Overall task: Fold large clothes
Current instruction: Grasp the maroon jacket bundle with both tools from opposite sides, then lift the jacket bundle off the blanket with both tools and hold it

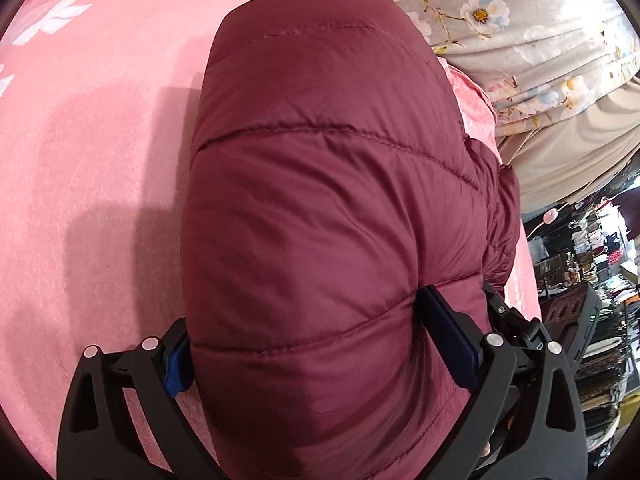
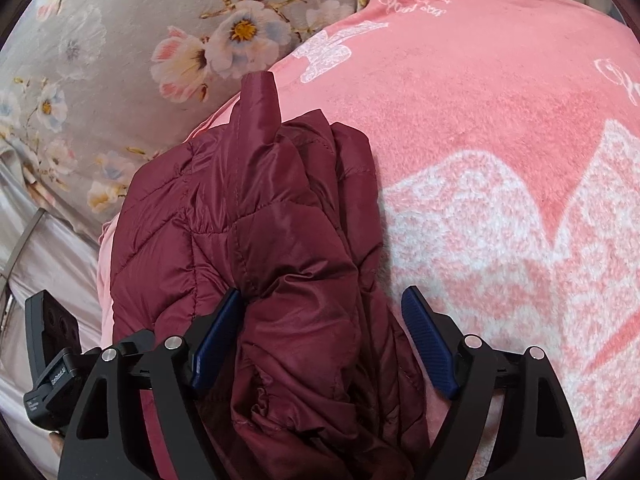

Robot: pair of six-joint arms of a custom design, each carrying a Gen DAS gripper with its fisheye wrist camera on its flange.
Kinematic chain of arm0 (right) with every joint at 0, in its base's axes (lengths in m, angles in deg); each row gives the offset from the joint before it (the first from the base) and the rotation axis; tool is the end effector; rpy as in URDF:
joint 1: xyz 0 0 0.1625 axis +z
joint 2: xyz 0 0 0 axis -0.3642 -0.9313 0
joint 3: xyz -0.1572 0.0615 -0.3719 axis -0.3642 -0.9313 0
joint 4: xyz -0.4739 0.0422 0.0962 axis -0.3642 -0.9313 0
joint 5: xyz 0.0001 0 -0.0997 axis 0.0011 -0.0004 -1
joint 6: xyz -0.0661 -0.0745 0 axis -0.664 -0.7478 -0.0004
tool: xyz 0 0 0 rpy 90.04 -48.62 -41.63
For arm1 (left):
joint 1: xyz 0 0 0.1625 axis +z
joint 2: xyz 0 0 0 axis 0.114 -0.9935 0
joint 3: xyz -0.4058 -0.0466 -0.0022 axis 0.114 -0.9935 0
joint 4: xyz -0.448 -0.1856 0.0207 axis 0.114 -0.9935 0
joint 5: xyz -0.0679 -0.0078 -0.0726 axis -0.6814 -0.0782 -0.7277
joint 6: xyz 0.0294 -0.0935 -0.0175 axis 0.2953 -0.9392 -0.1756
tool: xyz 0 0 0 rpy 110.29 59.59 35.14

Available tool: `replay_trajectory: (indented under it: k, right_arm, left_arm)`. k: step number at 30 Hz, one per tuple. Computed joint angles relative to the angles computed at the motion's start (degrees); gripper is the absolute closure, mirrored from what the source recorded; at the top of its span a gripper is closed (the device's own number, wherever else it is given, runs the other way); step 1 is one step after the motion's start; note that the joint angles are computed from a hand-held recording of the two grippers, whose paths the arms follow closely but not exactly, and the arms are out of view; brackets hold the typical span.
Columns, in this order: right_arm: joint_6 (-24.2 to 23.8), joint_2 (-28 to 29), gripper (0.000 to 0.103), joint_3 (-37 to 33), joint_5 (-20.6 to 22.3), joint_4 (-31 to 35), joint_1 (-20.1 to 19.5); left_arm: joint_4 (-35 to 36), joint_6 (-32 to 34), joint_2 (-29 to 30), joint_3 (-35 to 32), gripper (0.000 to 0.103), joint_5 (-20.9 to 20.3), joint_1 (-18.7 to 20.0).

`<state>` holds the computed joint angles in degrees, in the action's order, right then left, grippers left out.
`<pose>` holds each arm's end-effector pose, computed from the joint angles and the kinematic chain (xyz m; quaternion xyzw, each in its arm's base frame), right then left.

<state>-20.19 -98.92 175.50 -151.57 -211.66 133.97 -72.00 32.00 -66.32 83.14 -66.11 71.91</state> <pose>0.3176 -0.5871 -0.0174 -0.1783 -0.8565 0.4636 0.1401 -0.0004 -0.7465 0.3380 0.2070 0.9724 -0.0726 0.0798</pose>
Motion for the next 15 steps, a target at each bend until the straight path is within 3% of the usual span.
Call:
replay_trajectory:
  k: [6, 12, 15]
  right_arm:
    - [-1.3, 0.3, 0.032, -0.4, 2.2, -0.9, -0.5]
    - [-0.8, -0.2, 0.059, 0.5, 7.8, -2.7, -1.7]
    - [-1.3, -0.1, 0.074, 0.1, 7.4, -2.7, -1.2]
  left_arm:
    - [-3.0, 1.9, -0.7, 2.2, 0.008, 2.6, -0.9]
    - [-4.8, 3.1, -1.2, 3.4, 0.009, 4.1, -1.4]
    - [-5.7, 4.5, -2.0, 4.5, 0.018, 4.8, -1.9]
